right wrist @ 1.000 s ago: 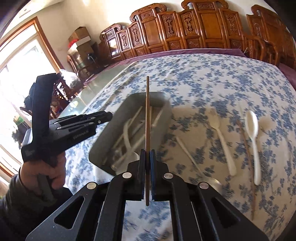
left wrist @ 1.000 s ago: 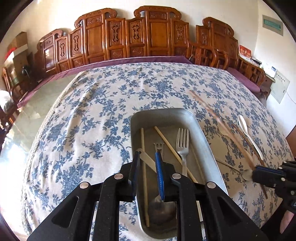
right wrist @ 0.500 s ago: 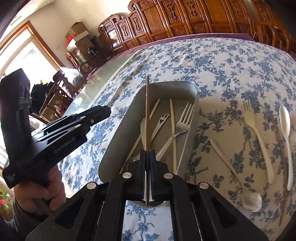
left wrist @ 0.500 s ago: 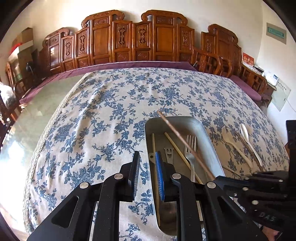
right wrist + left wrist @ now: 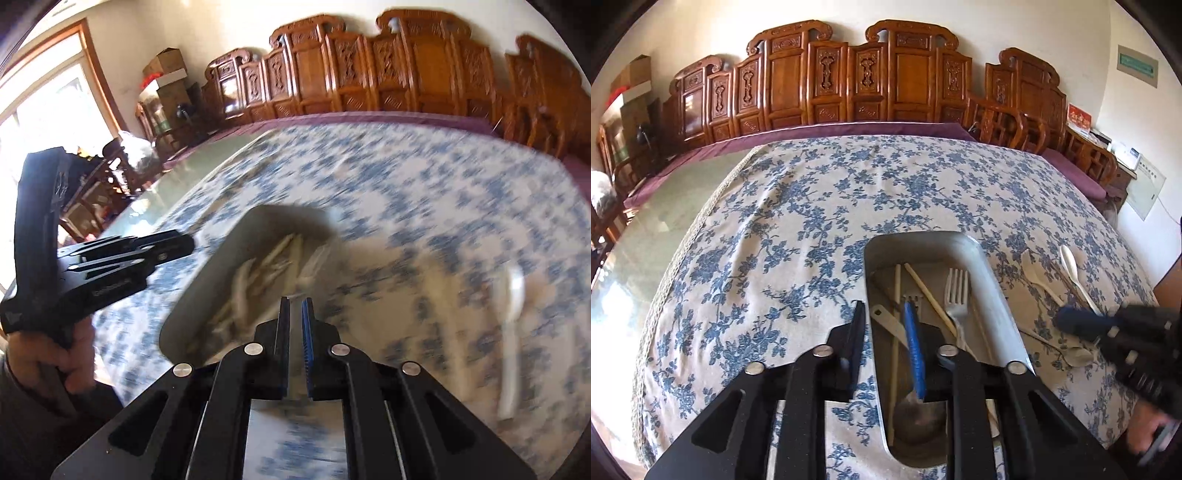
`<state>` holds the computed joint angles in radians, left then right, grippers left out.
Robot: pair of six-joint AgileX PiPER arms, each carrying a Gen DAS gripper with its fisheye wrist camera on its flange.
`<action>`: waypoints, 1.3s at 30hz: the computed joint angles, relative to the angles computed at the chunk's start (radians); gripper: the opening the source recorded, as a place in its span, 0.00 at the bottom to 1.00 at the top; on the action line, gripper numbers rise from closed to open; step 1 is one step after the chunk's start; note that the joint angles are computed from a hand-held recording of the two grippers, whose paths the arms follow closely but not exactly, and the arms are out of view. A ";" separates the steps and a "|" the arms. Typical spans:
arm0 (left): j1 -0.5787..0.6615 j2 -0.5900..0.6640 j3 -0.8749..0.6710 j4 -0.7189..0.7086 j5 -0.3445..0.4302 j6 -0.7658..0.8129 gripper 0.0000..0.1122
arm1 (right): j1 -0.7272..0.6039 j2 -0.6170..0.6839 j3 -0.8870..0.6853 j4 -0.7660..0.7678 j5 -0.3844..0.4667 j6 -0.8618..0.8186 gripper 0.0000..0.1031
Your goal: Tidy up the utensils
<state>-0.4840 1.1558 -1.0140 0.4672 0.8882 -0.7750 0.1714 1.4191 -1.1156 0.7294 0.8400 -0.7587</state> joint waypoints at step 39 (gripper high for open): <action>-0.242 0.125 -0.063 0.091 0.009 -0.153 0.43 | -0.140 0.017 0.197 -0.193 -0.092 -0.226 0.38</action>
